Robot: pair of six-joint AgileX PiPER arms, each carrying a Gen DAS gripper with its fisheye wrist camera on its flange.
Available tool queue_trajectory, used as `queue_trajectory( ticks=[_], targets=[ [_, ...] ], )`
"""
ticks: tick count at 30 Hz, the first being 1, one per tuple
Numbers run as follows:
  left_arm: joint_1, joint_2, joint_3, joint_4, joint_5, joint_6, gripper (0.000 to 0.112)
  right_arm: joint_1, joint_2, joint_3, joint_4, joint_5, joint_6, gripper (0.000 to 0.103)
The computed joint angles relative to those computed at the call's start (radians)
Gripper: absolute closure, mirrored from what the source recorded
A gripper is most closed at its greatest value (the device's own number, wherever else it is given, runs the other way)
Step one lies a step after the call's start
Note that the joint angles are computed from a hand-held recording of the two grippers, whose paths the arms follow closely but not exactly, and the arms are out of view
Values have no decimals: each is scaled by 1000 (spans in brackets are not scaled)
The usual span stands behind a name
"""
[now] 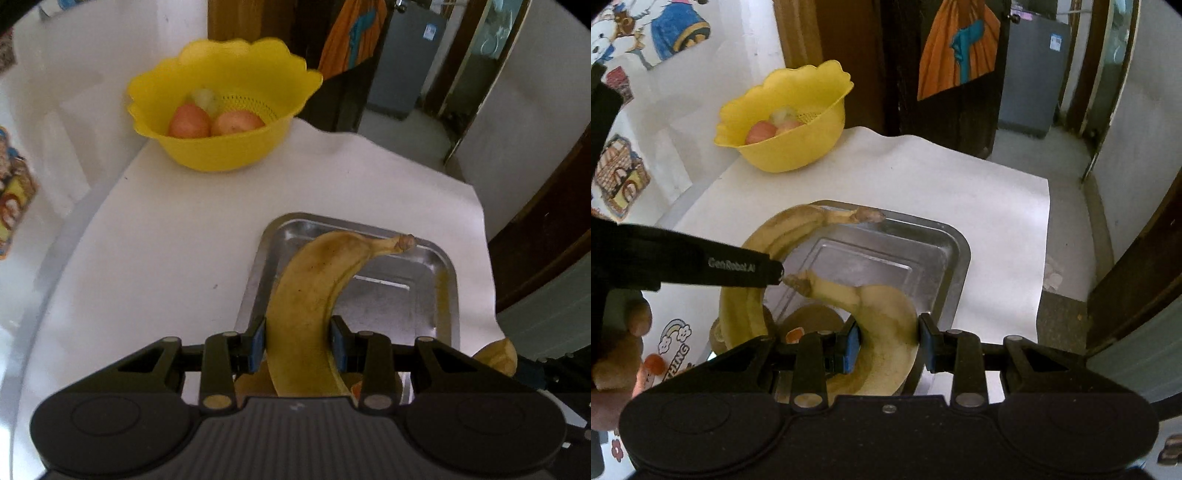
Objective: Organize fruits
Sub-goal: 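Carry both bananas onto the metal tray and open both tools, then lift both open tools off the tray toward the red apple and cherry tomato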
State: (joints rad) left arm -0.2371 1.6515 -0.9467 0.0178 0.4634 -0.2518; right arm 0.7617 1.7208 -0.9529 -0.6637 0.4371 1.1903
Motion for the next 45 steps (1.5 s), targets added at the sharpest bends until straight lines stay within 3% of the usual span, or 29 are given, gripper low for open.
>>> queue_trajectory(
  ticks=[12, 16, 21, 25, 28, 36, 39, 41, 45],
  targets=[
    [-20, 93, -67, 56, -14, -44, 73, -43, 91, -39, -19, -52, 42, 68],
    [-36, 120, -101, 117, 23, -128, 73, -56, 120, -53, -8, -74, 30, 68],
    [-21, 135, -114, 92, 40, -127, 72, -60, 157, -65, -37, -97, 66, 66],
    [-7, 133, -116, 52, 47, -91, 72, -58, 164, -74, -52, -98, 76, 55],
    [-26, 99, -91, 138, 32, -175, 72, -52, 156, -71, -41, -90, 62, 49],
    [-49, -67, 27, 272, 0, -326, 54, 27, 18, 34, -251, -40, 303, 25],
    [-44, -156, 90, 302, -11, -354, 35, 76, -51, 74, -259, -1, 331, 11],
    [-55, -226, 135, 374, -6, -430, 23, 132, -100, 101, -282, 61, 374, 7],
    [-72, -351, 201, 442, 34, -523, 12, 220, -196, 142, -250, 147, 377, 2]
  ],
)
